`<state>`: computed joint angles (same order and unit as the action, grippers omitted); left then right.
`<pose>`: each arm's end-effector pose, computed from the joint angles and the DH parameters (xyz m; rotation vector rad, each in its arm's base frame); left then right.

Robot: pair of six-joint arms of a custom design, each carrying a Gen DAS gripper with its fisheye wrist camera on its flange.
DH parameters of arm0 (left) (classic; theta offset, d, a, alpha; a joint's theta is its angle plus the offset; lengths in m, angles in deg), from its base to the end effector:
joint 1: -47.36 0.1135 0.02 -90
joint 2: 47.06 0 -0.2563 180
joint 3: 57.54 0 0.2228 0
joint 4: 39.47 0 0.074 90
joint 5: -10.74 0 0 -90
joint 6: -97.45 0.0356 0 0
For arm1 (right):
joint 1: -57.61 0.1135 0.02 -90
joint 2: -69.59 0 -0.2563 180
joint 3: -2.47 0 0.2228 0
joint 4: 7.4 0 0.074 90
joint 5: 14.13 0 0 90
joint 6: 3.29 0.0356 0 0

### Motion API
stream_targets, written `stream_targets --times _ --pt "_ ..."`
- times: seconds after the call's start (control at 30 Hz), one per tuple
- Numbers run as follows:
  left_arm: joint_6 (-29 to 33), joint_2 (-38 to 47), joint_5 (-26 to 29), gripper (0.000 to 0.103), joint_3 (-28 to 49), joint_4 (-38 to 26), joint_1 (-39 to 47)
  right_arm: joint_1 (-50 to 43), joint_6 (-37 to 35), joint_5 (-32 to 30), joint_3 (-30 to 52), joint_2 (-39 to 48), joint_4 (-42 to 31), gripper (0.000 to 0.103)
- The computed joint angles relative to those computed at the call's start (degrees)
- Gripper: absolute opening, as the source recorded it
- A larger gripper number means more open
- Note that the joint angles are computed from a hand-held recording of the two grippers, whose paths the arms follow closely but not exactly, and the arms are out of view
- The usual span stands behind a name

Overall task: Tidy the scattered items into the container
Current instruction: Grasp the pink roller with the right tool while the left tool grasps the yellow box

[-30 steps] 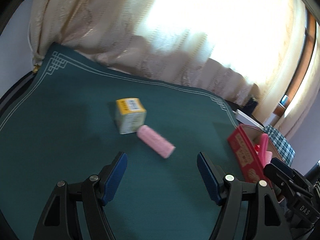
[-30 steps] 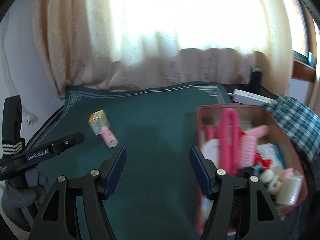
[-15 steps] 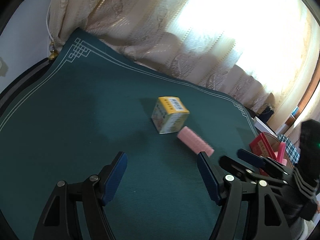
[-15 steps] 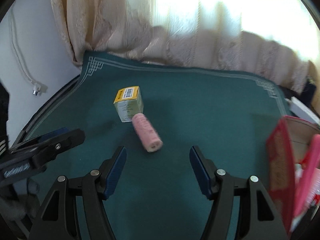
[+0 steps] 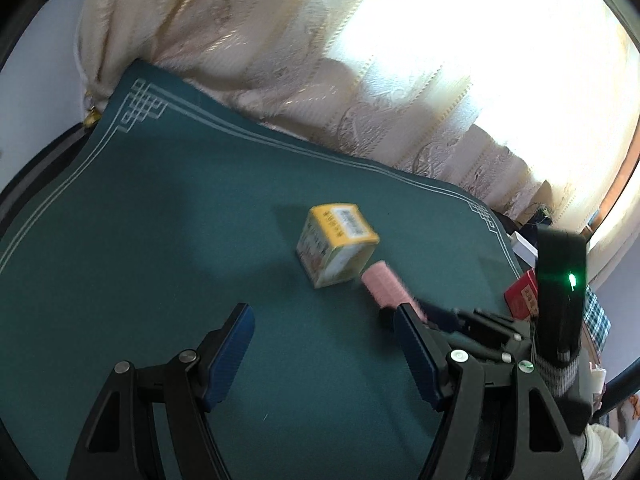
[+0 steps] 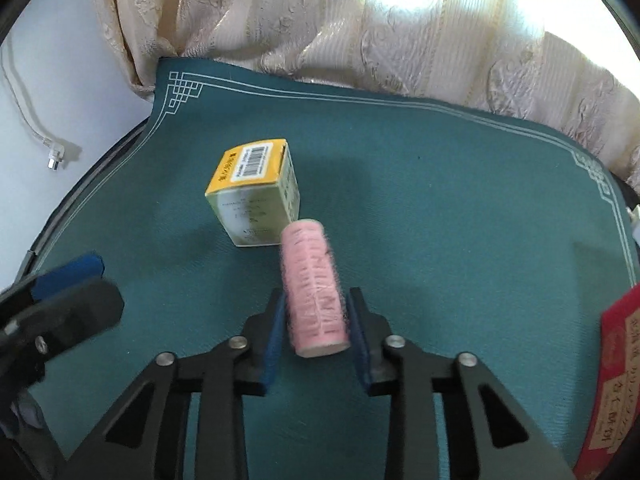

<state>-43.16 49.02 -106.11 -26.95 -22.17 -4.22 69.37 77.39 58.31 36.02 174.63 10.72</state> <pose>0.1431 -0.1546 0.0868 -0.1913 2.3146 -0.3408 0.2148 0.0557 0.0631 -0.5786 2.4163 0.4006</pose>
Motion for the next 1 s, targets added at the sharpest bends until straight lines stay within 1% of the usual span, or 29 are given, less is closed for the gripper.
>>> stream_targets --times 0.07,0.1,0.23,0.3,0.37,0.47,0.67,0.7,0.73,0.77,0.8,0.83,0.93,1.0 --pt "2.0 2.4 1.6 0.074 3.4 -0.5 1.6 -0.3 -0.1 0.5 -0.5 -0.1 0.6 0.031" --pt "2.5 3.3 2.0 0.074 4.3 -0.5 1.9 -0.7 -0.3 0.1 -0.8 -0.4 0.5 0.031" --pt "5.9 8.2 3.0 0.074 11.8 -3.8 3.5 -2.8 -0.5 -2.3 -1.2 -0.5 0.4 0.031" --pt "6.9 10.6 2.6 0.074 15.1 -5.5 4.2 -3.4 -0.3 -3.4 -0.9 -0.5 -0.1 0.031" --pt "7.6 13.2 0.3 0.074 18.4 -7.6 4.7 -3.9 -0.3 -4.3 -0.8 -0.4 -0.3 0.030" --pt "8.4 15.8 -0.5 0.074 21.0 -8.4 6.3 -4.2 -0.2 -4.9 -0.5 -0.1 -0.5 0.030" --pt "9.3 20.8 3.5 0.074 24.5 -7.8 10.6 -3.8 -0.2 -4.5 -0.7 0.0 -0.1 0.030" --pt "9.4 21.4 3.9 0.071 24.9 -8.0 10.9 -3.7 -0.2 -4.4 -0.7 0.0 0.0 0.030" --pt "9.4 21.7 4.0 0.058 24.9 -7.9 11.0 -3.8 -0.3 -4.4 -0.8 0.1 0.1 0.030" --pt "9.3 21.9 4.7 0.054 24.5 -7.6 11.3 -3.8 -0.2 -4.4 -0.8 0.2 0.2 0.030" --pt "9.2 21.6 4.9 0.054 24.0 -7.2 11.4 -3.6 -0.2 -4.3 -0.9 0.3 0.5 0.030" --pt "9.2 21.1 4.5 0.051 23.7 -7.4 11.1 -3.6 -0.2 -4.2 -1.0 0.4 0.7 0.030" --pt "9.7 19.7 2.0 0.046 23.1 -8.7 9.5 -3.6 -0.3 -4.1 -1.1 0.6 1.1 0.030" --pt "9.6 18.6 1.0 0.046 22.4 -9.1 8.5 -3.7 -0.2 -4.2 -1.2 0.8 1.4 0.030"
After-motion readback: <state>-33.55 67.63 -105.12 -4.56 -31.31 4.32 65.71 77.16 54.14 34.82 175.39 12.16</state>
